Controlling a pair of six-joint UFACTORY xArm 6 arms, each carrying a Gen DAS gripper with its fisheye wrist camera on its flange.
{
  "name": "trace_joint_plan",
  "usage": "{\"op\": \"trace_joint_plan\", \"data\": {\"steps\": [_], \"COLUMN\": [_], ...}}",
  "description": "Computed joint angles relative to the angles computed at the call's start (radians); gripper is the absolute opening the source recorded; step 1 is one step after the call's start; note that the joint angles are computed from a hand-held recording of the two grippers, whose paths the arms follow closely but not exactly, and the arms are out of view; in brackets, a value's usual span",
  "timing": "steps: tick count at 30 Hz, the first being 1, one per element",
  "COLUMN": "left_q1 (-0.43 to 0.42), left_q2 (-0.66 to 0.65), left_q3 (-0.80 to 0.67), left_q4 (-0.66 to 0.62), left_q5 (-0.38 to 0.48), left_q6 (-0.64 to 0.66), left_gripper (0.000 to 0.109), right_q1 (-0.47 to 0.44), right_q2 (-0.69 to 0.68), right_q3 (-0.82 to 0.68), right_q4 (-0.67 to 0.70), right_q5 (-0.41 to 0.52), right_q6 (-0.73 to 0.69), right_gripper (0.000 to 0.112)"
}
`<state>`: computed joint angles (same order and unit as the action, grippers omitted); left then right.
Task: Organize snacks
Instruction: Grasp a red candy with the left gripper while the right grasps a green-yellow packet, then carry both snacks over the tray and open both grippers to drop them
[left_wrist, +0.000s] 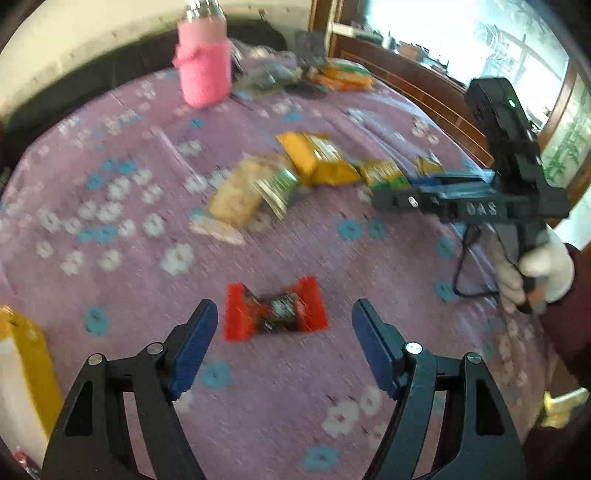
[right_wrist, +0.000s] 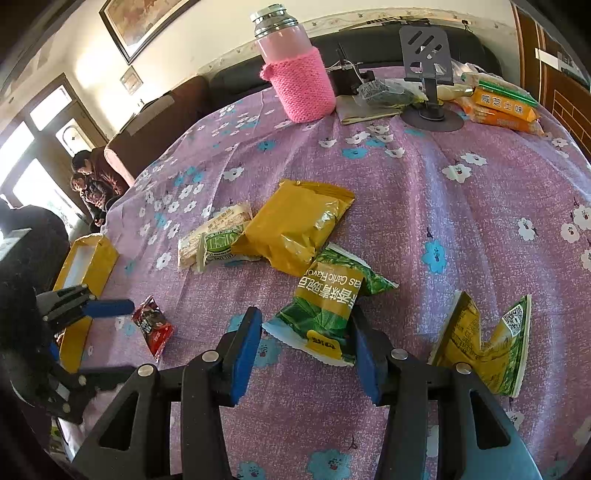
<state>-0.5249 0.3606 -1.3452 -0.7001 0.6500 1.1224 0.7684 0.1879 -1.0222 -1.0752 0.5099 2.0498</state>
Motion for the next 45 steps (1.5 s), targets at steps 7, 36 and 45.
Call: {"op": "trace_joint_plan", "data": {"steps": [7, 36, 45], "left_q1": [-0.048, -0.036, 0.001], "left_q2": [0.030, -0.021, -0.099], "left_q3": [-0.022, 0.059, 0.143], "left_q4": [0.128, 0.046, -0.098], "left_q5": [0.011, 0.001, 0.006], "left_q6": [0.060, 0.050, 0.066], "left_gripper": [0.075, 0.014, 0.013], "right_q1": [0.007, 0.020, 0.021], "right_q2": [0.004, -0.009, -0.017], "right_q3": [-0.004, 0.018, 0.032], "right_q4": [-0.021, -0.104, -0.163], "right_q5": [0.016, 0.029, -0.022], "right_q6": [0.023, 0.128, 0.235], "right_gripper": [0.051, 0.027, 0.017]}}
